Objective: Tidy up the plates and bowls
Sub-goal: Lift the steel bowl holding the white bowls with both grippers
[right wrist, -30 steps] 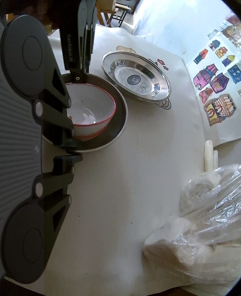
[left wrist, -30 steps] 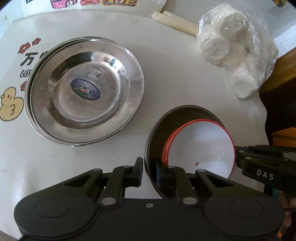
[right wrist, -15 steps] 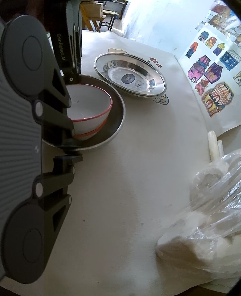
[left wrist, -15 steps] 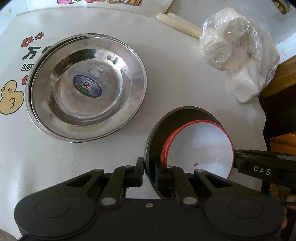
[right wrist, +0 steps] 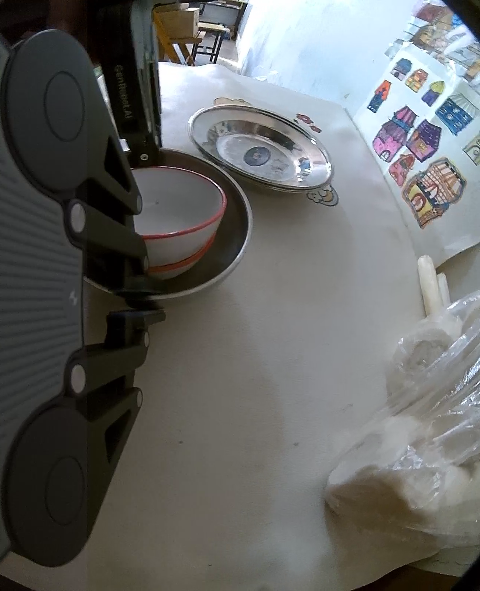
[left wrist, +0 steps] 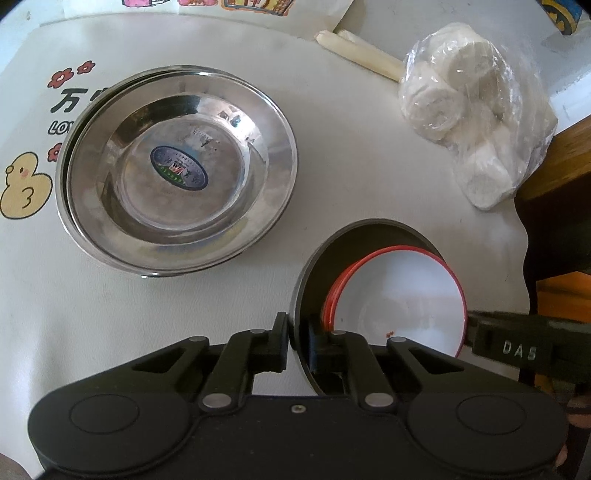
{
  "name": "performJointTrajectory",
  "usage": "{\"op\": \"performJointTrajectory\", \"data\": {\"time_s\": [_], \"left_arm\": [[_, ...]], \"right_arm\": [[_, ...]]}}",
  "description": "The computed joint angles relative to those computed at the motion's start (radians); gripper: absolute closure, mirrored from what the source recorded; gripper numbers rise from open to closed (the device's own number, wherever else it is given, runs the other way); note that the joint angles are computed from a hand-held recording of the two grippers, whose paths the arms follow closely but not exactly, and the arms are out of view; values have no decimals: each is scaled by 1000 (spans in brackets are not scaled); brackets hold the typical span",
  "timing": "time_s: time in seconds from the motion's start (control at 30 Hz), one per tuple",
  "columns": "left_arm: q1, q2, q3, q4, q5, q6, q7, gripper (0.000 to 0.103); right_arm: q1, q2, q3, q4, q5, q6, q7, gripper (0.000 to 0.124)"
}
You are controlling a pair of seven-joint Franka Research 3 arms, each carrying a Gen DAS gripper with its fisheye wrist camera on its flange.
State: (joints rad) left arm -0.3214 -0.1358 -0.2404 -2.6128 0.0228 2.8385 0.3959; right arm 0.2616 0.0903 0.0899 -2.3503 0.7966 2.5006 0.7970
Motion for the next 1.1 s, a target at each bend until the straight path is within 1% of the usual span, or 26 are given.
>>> {"op": "performJointTrajectory", "data": {"time_s": [0.23, 0.4, 0.53, 0.63, 0.7, 0.8, 0.9, 1.1], "left_arm": [[-3, -1, 2, -5, -1, 8, 3, 93], [-4, -3, 2, -13, -5, 20, 3, 92], [-8, -3, 7, -23, -18, 39, 13, 92], [-16, -3, 14, -26, -41, 46, 42, 93], [-17, -3, 16, -25, -50, 47, 55, 93], [-22, 0, 21, -20, -76, 39, 81, 94], [-20, -7, 20, -26, -87, 44, 82, 95], [-22, -31, 17, -47, -93, 46, 76, 95]], "right_arm": [[0, -3, 0, -8, 25, 6, -3, 112], [5, -10, 0, -17, 11, 27, 4, 105], [3, -13, -2, -21, 7, 25, 8, 103], [0, -10, -3, -19, 20, 21, 6, 104], [-1, -9, -2, -18, 31, 15, -4, 113], [5, -17, 2, -29, 40, 36, 4, 113], [5, -21, -2, -29, 33, 19, 33, 114], [19, -45, 3, -48, 4, 25, 43, 114]]}}
